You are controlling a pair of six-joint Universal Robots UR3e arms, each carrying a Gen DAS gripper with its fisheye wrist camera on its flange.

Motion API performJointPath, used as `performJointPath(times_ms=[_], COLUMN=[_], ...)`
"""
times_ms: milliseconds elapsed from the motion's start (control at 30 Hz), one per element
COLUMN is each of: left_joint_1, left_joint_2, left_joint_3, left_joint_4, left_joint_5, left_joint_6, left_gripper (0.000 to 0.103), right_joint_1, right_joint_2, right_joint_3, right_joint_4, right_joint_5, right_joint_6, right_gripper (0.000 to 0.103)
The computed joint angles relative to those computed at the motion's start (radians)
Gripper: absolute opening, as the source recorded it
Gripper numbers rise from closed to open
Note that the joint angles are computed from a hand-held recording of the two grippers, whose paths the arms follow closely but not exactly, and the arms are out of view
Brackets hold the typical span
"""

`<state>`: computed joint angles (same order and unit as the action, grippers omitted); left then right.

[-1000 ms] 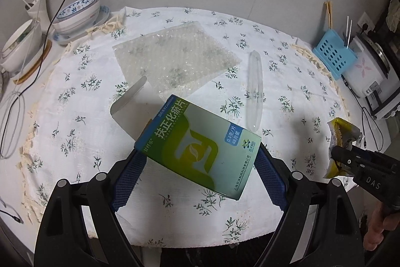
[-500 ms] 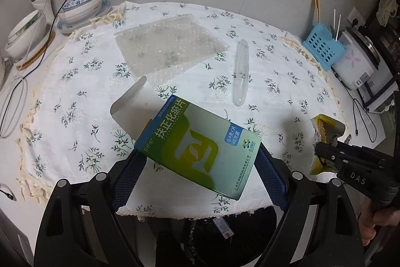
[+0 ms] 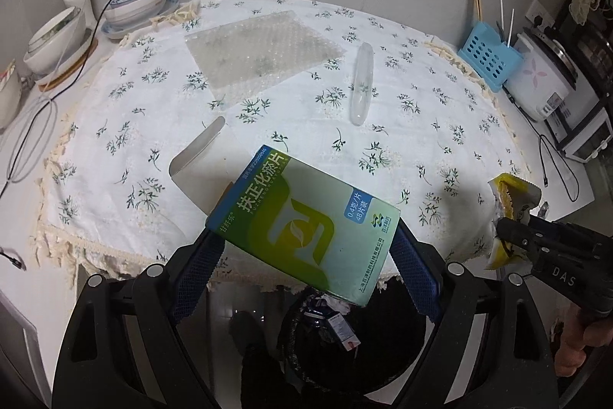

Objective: Collect trash
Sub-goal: 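Lift the green box and yellow packet with both tools and carry them over the bin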

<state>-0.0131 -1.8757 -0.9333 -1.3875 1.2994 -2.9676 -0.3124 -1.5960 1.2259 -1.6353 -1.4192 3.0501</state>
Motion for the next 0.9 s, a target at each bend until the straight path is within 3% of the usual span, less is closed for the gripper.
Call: performJointPath(times_ms=[433,900], left_joint_1=[0.005,-0.047], left_joint_2=[0.247,0.467], left_joint_3=[-0.357,-0.743], left_joint_4=[0.071,0.302], left_joint_5=[0.013,0.107], left_joint_6=[-0.016,-0.047], left_gripper=[0.084,0.084], right_joint_1=[-0.062,-0.143], right_joint_2=[-0.24,-0.495], right_joint_3=[0.24,0.584], right_joint_4=[-0.001,-0.038], right_joint_5=[0.068,0.142], right_joint_6=[-0.093,-0.239], right_gripper=[0.035,0.035])
